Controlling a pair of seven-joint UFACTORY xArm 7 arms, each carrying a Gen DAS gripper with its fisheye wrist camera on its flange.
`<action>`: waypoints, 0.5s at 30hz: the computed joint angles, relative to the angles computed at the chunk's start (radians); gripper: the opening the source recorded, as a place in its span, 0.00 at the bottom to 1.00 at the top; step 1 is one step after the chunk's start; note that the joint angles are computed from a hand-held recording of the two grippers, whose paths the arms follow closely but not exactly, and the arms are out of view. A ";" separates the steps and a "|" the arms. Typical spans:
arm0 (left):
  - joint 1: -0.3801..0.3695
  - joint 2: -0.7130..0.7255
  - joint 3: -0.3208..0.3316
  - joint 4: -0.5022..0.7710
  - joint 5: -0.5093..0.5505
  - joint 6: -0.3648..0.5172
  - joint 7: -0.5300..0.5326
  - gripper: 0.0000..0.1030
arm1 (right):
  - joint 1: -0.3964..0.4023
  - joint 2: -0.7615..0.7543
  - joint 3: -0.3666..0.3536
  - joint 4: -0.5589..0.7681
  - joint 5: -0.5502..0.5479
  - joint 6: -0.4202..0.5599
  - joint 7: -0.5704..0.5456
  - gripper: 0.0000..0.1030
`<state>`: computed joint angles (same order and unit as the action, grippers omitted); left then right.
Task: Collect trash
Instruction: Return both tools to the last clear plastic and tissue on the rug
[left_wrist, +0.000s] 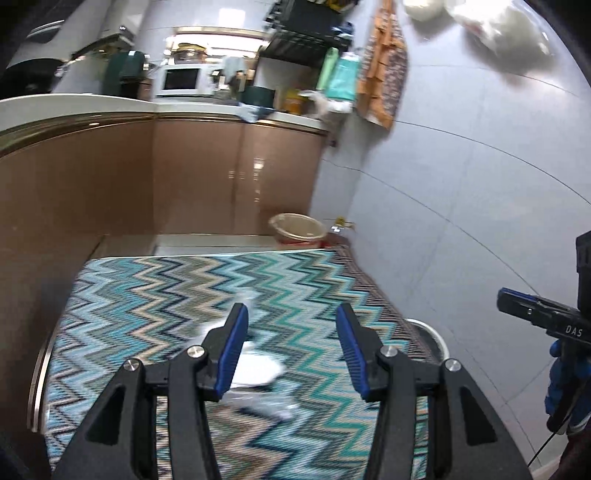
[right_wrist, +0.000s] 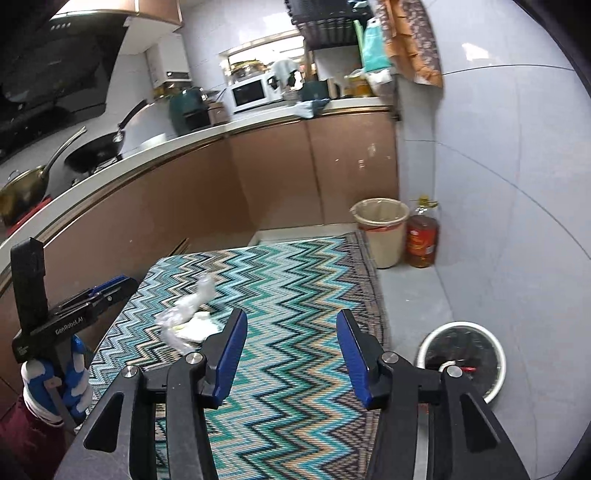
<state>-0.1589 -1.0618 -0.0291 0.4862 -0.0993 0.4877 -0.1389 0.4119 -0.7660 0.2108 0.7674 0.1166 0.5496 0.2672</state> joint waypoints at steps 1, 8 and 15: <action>0.017 -0.017 0.015 -0.010 0.011 0.009 0.009 0.46 | 0.006 0.019 0.006 0.008 0.003 -0.009 0.001 0.46; 0.098 -0.064 0.085 -0.053 0.029 0.027 0.061 0.49 | 0.045 0.098 0.024 0.029 0.016 -0.054 0.007 0.48; 0.102 -0.008 0.115 -0.070 0.008 0.010 0.104 0.49 | 0.083 0.192 0.021 0.055 0.032 -0.087 -0.006 0.48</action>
<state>-0.0572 -1.0701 0.0864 0.4159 -0.0915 0.4975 -0.0352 0.4951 -0.5735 0.2313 0.8229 0.1489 0.4631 0.2613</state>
